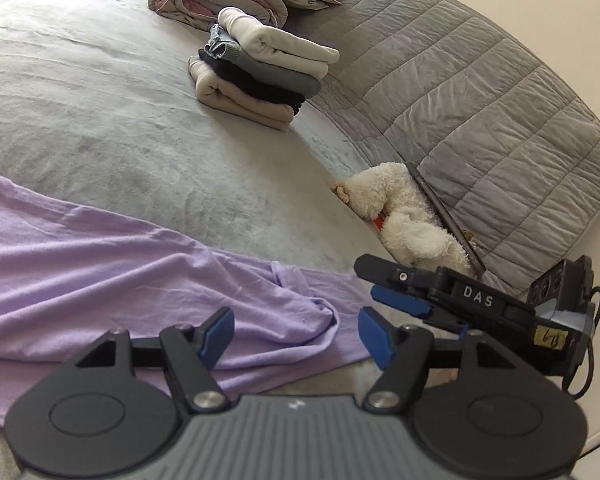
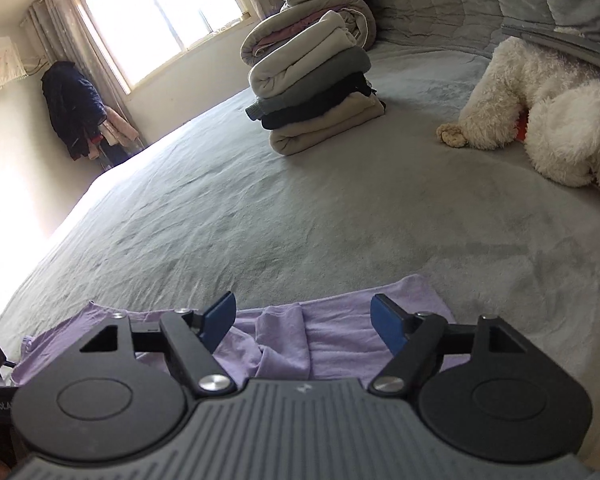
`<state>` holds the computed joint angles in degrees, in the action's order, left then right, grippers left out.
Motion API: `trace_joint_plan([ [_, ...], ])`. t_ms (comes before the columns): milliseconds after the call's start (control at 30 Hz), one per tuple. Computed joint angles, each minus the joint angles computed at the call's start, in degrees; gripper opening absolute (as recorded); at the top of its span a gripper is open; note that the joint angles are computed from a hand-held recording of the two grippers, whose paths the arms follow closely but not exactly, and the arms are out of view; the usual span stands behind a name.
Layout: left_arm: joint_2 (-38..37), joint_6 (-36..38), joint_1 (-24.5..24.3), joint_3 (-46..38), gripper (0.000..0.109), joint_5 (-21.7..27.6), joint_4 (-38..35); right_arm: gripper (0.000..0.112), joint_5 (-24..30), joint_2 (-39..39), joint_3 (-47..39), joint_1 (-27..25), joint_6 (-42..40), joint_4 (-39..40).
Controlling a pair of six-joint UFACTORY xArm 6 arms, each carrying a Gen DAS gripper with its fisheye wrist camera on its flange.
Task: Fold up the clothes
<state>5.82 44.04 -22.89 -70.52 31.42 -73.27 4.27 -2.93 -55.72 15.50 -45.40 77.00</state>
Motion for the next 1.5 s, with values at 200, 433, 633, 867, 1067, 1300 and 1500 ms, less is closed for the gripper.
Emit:
trace_joint_plan([
  [200,4.6,-6.6,-1.6,-5.6,0.047,-0.6,5.2,0.079,10.0,-1.2,-0.1,-4.7,-8.7,19.4],
  [433,11.3,-15.9,-2.3,-13.5,0.044,0.0,11.9,0.080,22.0,-1.7,1.7,-11.3,-7.1,31.6],
  [633,15.2,-22.8,-2.6,-17.6,0.032,0.3,17.9,0.080,26.5,-2.2,2.6,-13.4,-6.4,33.9],
  [867,15.5,-28.3,-4.3,-17.0,0.007,-2.4,28.7,0.080,27.8,-2.1,2.9,-14.0,-6.0,34.2],
  [1067,13.6,-28.0,-6.0,-13.6,0.002,-8.5,32.5,0.080,28.4,-2.1,3.1,-14.3,-6.3,34.7],
  [1300,11.7,-28.4,-8.2,-11.4,0.002,-14.5,38.7,0.080,27.9,-2.4,3.4,-14.3,-6.5,35.4],
  [1500,9.4,-12.2,-11.2,-10.3,0.002,-17.1,24.7,0.080,22.8,-4.5,4.1,-13.2,-8.0,35.3],
])
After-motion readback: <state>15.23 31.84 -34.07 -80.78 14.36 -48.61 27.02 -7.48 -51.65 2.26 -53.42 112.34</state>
